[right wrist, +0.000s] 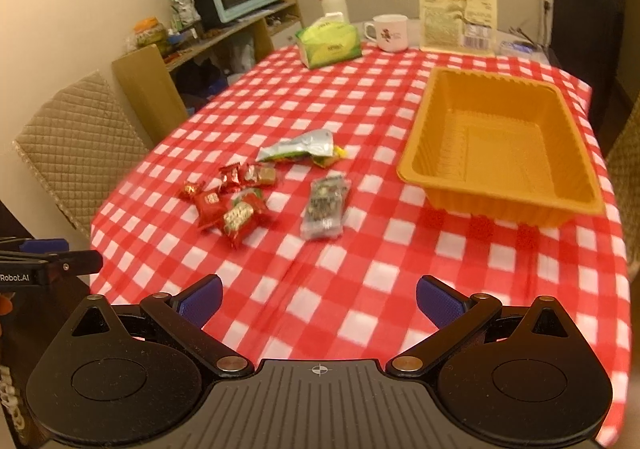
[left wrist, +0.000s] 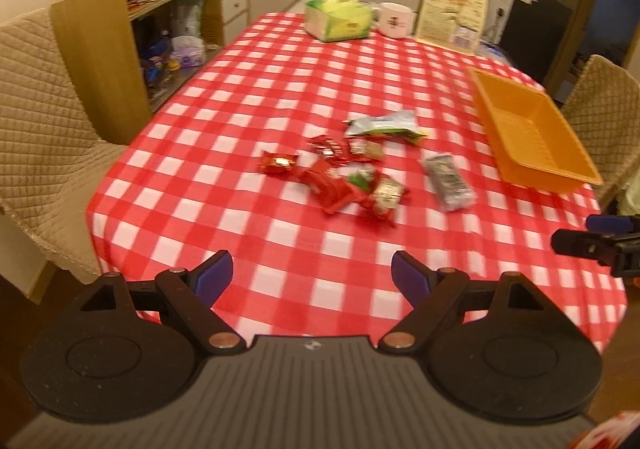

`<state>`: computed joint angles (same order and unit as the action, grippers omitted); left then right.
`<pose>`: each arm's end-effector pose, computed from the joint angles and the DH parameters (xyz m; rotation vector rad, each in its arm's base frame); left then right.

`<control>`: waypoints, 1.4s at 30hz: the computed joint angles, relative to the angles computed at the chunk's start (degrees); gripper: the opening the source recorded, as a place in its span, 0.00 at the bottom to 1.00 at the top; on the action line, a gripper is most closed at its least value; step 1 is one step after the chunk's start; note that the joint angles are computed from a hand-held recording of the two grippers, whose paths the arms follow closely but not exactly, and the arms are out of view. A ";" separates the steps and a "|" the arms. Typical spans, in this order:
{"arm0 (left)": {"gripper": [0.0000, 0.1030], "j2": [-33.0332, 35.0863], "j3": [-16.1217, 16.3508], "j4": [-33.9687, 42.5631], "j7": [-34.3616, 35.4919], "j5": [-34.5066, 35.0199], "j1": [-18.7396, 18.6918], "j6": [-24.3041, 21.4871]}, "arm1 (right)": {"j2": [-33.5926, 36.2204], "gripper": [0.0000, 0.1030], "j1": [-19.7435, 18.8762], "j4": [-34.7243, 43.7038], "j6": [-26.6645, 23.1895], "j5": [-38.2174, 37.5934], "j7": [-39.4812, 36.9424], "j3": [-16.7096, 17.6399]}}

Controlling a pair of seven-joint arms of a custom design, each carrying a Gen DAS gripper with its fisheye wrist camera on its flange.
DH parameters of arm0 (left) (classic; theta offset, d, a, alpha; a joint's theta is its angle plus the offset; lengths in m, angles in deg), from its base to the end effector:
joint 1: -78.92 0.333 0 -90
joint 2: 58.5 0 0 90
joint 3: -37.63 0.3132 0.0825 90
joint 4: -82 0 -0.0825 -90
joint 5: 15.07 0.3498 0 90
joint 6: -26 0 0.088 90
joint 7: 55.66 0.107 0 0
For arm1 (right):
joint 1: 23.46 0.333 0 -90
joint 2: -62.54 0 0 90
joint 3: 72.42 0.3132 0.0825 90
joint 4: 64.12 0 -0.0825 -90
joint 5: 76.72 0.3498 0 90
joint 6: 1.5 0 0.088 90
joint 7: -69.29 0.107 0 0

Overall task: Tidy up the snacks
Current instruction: 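Grasp the clear seed packet with the right tool while the left tool approaches the red packet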

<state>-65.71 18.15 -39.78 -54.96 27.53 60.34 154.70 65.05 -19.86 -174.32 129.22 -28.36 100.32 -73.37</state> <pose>0.4104 -0.3044 0.5052 -2.1557 1.3072 -0.5541 0.5691 0.0442 0.5161 -2.1015 1.0998 -0.0919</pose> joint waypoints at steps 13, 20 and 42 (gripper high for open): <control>0.82 1.65 3.23 -2.51 1.80 2.98 3.62 5.41 | 8.59 0.66 1.69 5.12 8.03 3.34 -2.98 4.14; 0.82 3.34 5.10 -2.87 5.82 2.92 5.71 11.07 | 13.24 0.50 2.61 8.41 12.81 0.57 0.58 6.47; 0.75 8.74 8.30 -0.60 13.33 -0.37 7.79 22.15 | 21.32 0.40 4.80 11.71 24.62 -16.91 13.56 10.56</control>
<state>-56.97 26.45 -40.39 -41.63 27.17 68.13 176.85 86.37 -15.06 -162.62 153.84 -45.26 113.88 -62.81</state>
